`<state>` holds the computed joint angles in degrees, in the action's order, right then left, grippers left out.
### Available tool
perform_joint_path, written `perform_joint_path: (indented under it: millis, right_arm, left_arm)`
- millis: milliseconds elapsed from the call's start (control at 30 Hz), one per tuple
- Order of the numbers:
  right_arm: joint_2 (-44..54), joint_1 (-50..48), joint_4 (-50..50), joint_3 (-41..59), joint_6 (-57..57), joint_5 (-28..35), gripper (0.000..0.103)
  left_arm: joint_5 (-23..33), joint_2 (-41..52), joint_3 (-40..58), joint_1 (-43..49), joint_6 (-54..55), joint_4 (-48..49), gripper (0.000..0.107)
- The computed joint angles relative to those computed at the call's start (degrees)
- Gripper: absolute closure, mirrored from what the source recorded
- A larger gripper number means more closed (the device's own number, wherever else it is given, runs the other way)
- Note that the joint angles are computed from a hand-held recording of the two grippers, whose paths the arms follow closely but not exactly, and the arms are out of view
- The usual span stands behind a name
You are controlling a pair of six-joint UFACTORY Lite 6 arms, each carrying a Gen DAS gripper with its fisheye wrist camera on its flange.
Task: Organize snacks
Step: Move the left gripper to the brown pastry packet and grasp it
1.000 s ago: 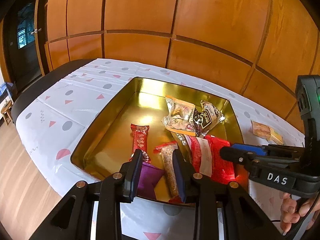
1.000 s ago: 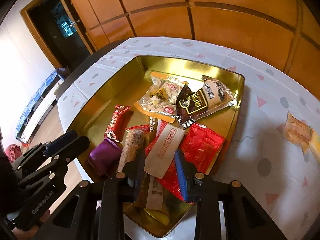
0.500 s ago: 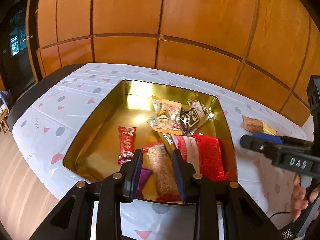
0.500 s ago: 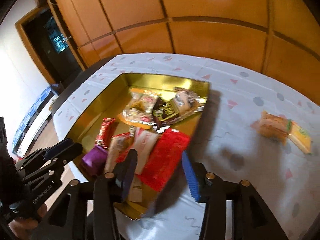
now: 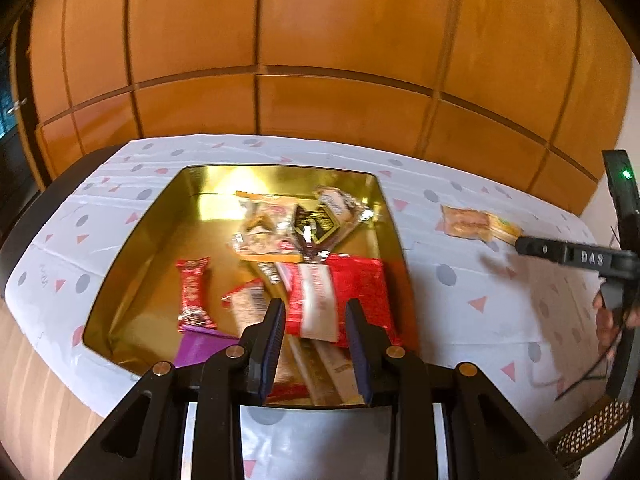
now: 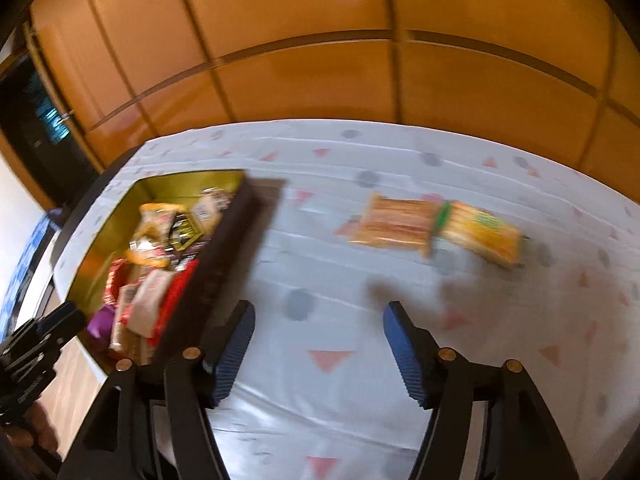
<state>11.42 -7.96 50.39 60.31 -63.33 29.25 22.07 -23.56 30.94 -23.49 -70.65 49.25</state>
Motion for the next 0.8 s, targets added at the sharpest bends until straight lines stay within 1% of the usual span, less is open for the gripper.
perform_joint_path:
  millis: [167, 300, 433, 567, 600, 633, 667, 700, 733, 767, 800]
  right_arm:
    - [4.73, -7.15, -5.70, 7.04, 2.21, 0.96, 0.027]
    - [11.82, -12.36, -10.32, 16.58, 6.02, 2.22, 0.025]
    - [20.78, -15.99, -16.05, 26.34, 11.95, 2.41, 0.025]
    - [25.94, -19.19, -14.79, 30.16, 12.63, 3.92, 0.025]
    - [27.96, -19.81, -16.29, 32.06, 15.04, 4.97, 0.025]
    - [28.87, -19.68, -18.83, 33.11, 18.06, 5.17, 0.025]
    - [29.58, -19.89, -19.01, 34.21, 18.67, 5.65, 0.025]
    - [29.82, -20.34, -16.85, 35.08, 16.89, 6.43, 0.025]
    - [29.79, -20.71, -15.16, 35.39, 15.60, 6.80, 0.025]
    - [28.97, -21.09, -13.93, 34.45, 14.60, 6.87, 0.025]
    - [29.42, -21.24, -13.57, 35.47, 15.32, 7.66, 0.024]
  left_arm:
    - [-0.55, 3.49, 3.41, -3.56, 1.92, -0.97, 0.076]
    - [-0.64, 7.81, 7.59, -6.57, 3.26, -0.97, 0.075]
    - [-1.58, 15.20, 14.34, -8.64, 8.66, -4.71, 0.074]
    - [-1.77, 25.52, 24.17, -9.25, 19.24, -12.25, 0.073]
    - [-1.15, 28.82, 27.39, -9.43, 22.32, -14.22, 0.073]
    - [-0.98, 31.91, 30.48, -9.29, 25.93, -17.24, 0.073]
    - [-0.89, 34.92, 33.76, -9.00, 30.72, -21.94, 0.071]
    - [0.43, 39.62, 38.93, -9.30, 34.41, -24.52, 0.069]
    - [1.83, 42.32, 42.06, -9.62, 35.97, -24.70, 0.066]
    - [3.74, 47.41, 47.53, -10.57, 37.39, -22.48, 0.063]
    - [4.48, 50.28, 50.59, -10.84, 39.11, -22.32, 0.062]
